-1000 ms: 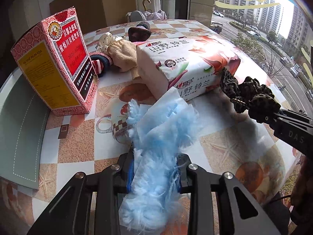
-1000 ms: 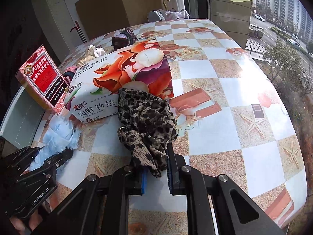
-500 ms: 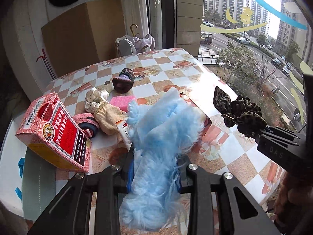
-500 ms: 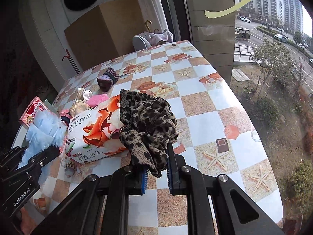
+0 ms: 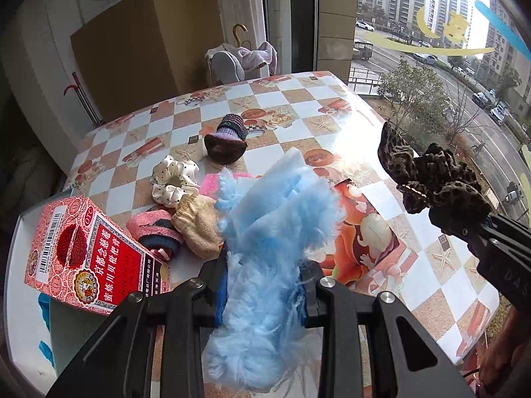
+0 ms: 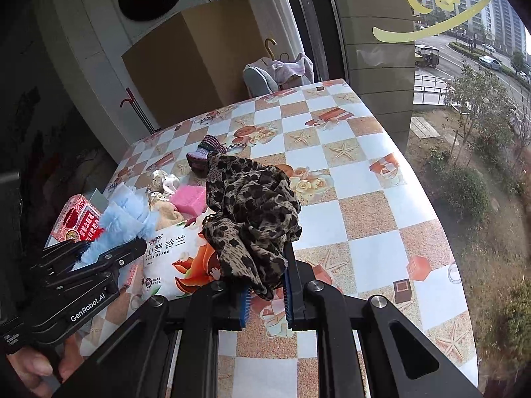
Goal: Organize soft objects
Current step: 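Lift the duster in the left tool while the right tool lifts the scarf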
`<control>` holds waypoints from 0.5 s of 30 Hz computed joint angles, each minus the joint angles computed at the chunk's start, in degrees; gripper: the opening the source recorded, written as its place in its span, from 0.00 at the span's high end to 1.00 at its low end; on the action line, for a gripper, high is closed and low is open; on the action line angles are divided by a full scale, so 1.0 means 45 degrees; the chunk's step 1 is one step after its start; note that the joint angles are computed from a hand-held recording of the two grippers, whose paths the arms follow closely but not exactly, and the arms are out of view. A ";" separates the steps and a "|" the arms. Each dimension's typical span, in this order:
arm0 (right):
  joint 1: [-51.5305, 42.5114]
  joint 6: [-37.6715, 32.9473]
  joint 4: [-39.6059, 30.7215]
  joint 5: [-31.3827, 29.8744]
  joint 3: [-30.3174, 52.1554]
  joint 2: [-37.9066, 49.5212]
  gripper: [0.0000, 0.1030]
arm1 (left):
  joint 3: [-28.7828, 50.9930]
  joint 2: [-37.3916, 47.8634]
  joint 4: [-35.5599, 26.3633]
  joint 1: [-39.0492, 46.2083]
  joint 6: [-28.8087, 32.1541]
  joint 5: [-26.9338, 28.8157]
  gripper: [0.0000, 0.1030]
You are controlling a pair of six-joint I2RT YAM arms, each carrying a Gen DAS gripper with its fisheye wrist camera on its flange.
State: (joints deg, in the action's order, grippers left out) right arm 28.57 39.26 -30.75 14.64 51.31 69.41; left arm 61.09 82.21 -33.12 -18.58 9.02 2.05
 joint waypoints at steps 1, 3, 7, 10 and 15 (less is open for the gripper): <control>0.0036 0.0022 -0.0016 0.0036 0.0191 0.0177 0.84 | 0.0188 0.0145 -0.0090 0.0086 -0.0002 0.0039 0.67; 0.0112 0.0081 -0.0024 0.0002 0.0542 0.0543 0.84 | 0.0498 0.0334 -0.0252 0.0326 -0.0019 0.0132 0.67; 0.0498 0.0173 -0.0101 0.0141 0.1033 0.1003 0.84 | 0.0726 0.0238 -0.0364 0.0765 0.0176 0.0318 0.67; 0.0749 0.0204 -0.0204 0.0397 0.1259 0.1104 0.84 | 0.0868 0.0196 -0.0523 0.1145 0.0269 0.0503 0.67; 0.0776 0.0460 -0.0381 0.0550 0.1482 0.0958 0.84 | 0.1006 -0.0269 -0.0741 0.1791 0.0551 0.0735 0.67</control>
